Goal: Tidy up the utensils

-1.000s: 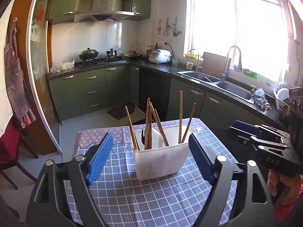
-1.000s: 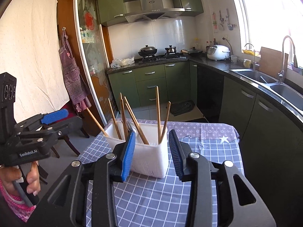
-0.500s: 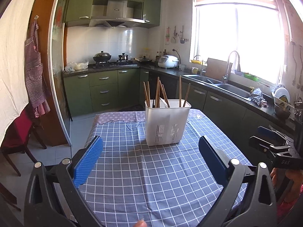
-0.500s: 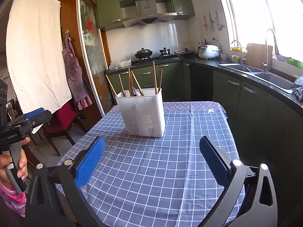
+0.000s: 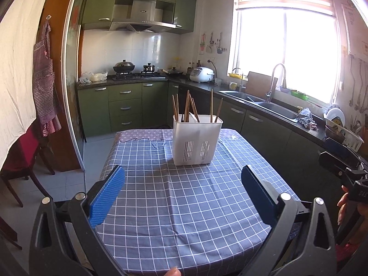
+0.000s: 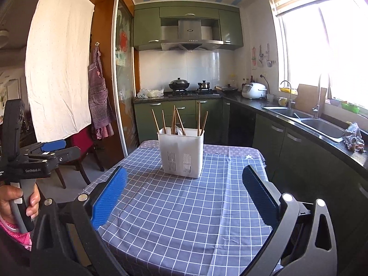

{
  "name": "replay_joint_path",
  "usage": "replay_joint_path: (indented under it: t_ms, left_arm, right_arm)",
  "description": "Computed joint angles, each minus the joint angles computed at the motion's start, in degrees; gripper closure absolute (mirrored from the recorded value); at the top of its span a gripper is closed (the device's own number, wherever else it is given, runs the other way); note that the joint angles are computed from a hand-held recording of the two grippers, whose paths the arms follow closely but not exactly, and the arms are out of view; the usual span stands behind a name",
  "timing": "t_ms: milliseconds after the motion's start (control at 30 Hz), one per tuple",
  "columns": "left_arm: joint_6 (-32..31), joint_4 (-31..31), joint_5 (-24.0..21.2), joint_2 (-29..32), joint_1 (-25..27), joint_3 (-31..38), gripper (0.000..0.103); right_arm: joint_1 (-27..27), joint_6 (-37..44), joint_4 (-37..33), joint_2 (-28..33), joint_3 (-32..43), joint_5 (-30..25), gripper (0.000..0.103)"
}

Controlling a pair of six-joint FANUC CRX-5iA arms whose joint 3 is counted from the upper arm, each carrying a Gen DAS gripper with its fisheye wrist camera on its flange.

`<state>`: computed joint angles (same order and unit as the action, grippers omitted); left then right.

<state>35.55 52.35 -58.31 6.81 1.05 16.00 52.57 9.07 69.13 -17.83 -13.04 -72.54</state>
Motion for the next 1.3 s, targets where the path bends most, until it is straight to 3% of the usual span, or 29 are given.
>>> replay_joint_path:
  t_ms: [167, 500, 1300]
  left_arm:
    - [0.2, -0.5, -0.1, 0.0, 0.3, 0.3, 0.007]
    - [2.8, -4.4, 2.5, -0.4, -0.6, 0.4, 0.007]
    - [2.5, -3.6, 1.3, -0.4, -0.6, 0.4, 0.007]
  right_arm:
    - [0.0, -1.5, 1.1, 0.8, -0.2, -1.7, 0.004]
    - [-1.6, -0.7, -0.9, 1.2, 0.2, 0.0, 0.004]
    - [-3.6, -0.2, -2.4, 1.5, 0.4, 2.5, 0.004]
